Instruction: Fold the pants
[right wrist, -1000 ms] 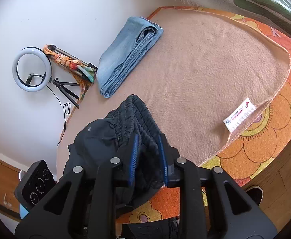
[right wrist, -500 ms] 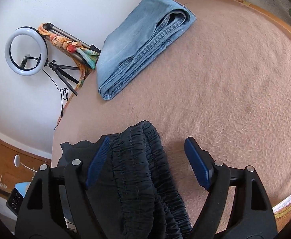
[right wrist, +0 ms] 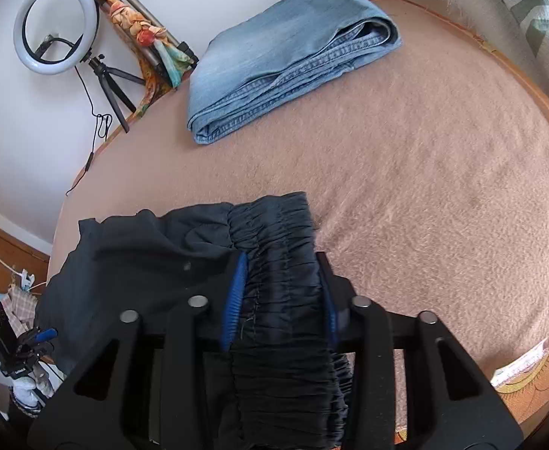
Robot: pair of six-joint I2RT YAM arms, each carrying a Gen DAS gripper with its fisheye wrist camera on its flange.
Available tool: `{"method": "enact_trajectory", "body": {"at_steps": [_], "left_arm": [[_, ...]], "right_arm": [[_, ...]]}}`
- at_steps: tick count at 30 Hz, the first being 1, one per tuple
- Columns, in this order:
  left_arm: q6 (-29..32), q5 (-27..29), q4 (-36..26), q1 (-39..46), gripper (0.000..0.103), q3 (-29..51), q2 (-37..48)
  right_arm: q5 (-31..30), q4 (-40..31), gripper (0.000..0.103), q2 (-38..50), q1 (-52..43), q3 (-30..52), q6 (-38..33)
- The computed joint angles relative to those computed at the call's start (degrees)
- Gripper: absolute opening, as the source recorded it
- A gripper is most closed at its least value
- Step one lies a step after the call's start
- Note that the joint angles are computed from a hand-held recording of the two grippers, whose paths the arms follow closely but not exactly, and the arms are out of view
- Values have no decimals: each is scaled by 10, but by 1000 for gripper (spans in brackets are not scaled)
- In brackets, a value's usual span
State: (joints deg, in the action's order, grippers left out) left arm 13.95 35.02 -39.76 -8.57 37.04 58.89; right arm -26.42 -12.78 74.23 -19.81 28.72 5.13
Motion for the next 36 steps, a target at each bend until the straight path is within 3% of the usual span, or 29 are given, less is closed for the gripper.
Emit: {"method": "enact_trajectory", "body": {"at_steps": [3,7,12,17,21,26,29,36], "left_arm": [[32,18,-26,36,34,3,-18],[72,60,-67,82,34,2,-18],[142,68,-134,125,34,8,-37],[260,105,-237,238,34,42,-30],[294,107,-261,267,34,37,-22],[289,67,-238,222,34,-2,-27],[304,36,-237,205,34,-33,-10],[399,82,-309,297,34,-1,-10]], "right_arm": [[43,-31,19,-45,-6,7,-20],[172,-59,54,-90,66,4,-10],[223,-111,56,-208,162,-11,40],[278,-128,56,-271,407,-16,142],[326,-73,55,-199,604,-6,217],[329,11,55,-37,715,34,243],[331,19,55,15,733,62,237],[278,9,56,54,637,152,183]]}}
